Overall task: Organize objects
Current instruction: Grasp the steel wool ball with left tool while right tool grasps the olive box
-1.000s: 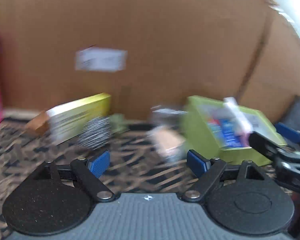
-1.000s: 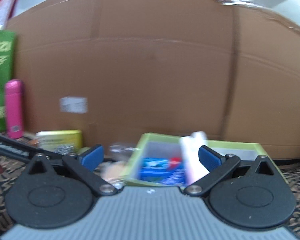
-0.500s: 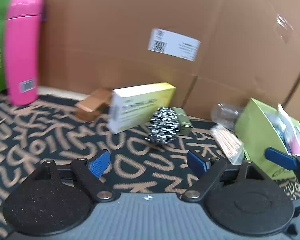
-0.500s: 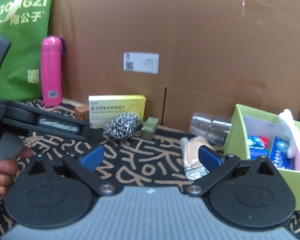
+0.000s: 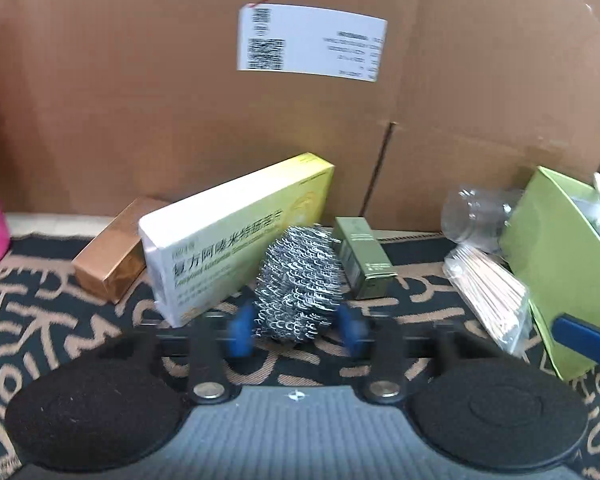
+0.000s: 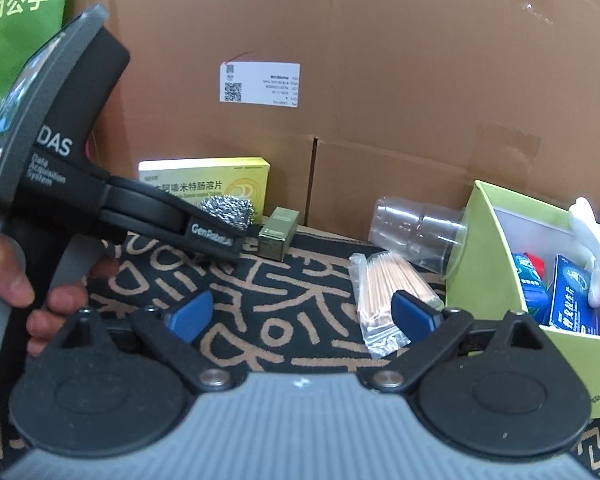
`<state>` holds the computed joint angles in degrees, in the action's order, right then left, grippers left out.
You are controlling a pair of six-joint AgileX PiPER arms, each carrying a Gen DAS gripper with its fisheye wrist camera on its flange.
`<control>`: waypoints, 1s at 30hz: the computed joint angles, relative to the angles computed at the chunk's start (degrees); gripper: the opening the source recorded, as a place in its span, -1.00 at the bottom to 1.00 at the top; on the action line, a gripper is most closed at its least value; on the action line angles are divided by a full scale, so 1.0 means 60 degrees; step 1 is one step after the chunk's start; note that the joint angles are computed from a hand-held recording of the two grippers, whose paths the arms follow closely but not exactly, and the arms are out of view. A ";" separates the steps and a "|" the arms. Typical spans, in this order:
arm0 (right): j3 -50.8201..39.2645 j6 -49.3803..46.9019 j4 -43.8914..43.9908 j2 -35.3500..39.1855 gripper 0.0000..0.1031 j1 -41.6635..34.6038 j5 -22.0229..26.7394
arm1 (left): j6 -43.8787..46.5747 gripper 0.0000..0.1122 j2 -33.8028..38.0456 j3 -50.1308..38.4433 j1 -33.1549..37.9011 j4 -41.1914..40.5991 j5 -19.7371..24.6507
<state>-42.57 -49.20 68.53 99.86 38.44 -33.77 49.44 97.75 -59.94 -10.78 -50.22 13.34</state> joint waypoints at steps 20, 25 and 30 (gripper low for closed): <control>-0.4053 -0.3160 0.1937 0.2523 0.04 -0.1183 0.1116 | 0.3438 -0.56 -0.1902 0.1837 0.3353 -0.2257 0.3225; -0.4053 -0.3479 0.2474 0.2416 -0.57 -0.1578 0.2053 | 0.3562 -0.56 -0.1928 0.1864 0.3662 -0.2141 0.3764; -0.1499 -0.1675 0.1000 0.0438 -0.57 -0.1105 0.1818 | 0.4179 -0.56 -0.2296 0.2259 0.3881 -0.2089 0.4306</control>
